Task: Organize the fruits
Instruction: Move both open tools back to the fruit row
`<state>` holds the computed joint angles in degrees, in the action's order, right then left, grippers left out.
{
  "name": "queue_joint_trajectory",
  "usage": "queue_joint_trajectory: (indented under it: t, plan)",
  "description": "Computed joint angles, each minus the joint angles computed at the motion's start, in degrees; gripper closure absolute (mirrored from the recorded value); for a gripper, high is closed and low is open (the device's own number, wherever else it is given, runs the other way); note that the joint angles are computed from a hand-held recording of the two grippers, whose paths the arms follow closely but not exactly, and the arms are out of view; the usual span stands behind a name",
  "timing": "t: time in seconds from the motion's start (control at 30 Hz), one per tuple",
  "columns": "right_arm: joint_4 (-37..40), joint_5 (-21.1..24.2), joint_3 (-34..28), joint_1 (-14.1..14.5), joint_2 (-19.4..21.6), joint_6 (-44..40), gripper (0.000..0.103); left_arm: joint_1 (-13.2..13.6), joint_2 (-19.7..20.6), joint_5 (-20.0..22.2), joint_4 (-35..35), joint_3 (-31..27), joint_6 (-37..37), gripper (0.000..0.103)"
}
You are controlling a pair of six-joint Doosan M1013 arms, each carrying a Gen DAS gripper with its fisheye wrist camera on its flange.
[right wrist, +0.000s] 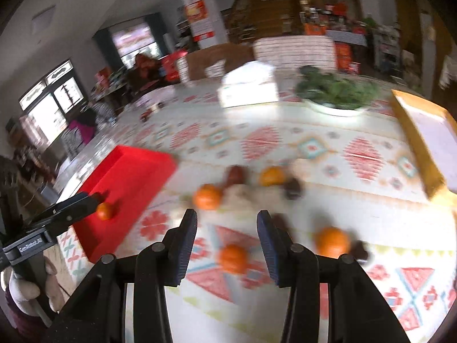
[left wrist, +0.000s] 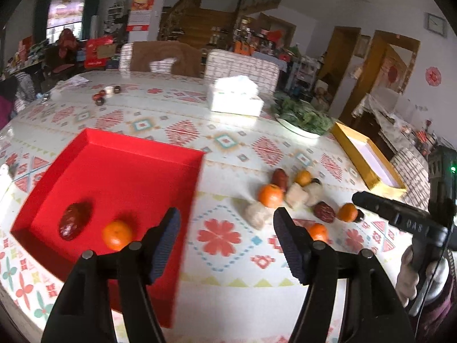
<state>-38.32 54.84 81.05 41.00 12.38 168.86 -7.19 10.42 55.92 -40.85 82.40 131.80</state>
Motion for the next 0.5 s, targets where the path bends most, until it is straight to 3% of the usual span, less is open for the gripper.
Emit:
queue_joint_trajectory:
  t: [0.2,0.5]
  plan:
    - [-2.2,1.1,7.1,-0.5,-5.0,8.5,0.052,-2.7,-0.1,2.6,0.2,1.0,2.0,0.036]
    - [-0.9,1.1,11.4,-1.5,-7.1,11.5,0.052,-7.0,0.6,5.5,2.6,2.3,3.4,0.036]
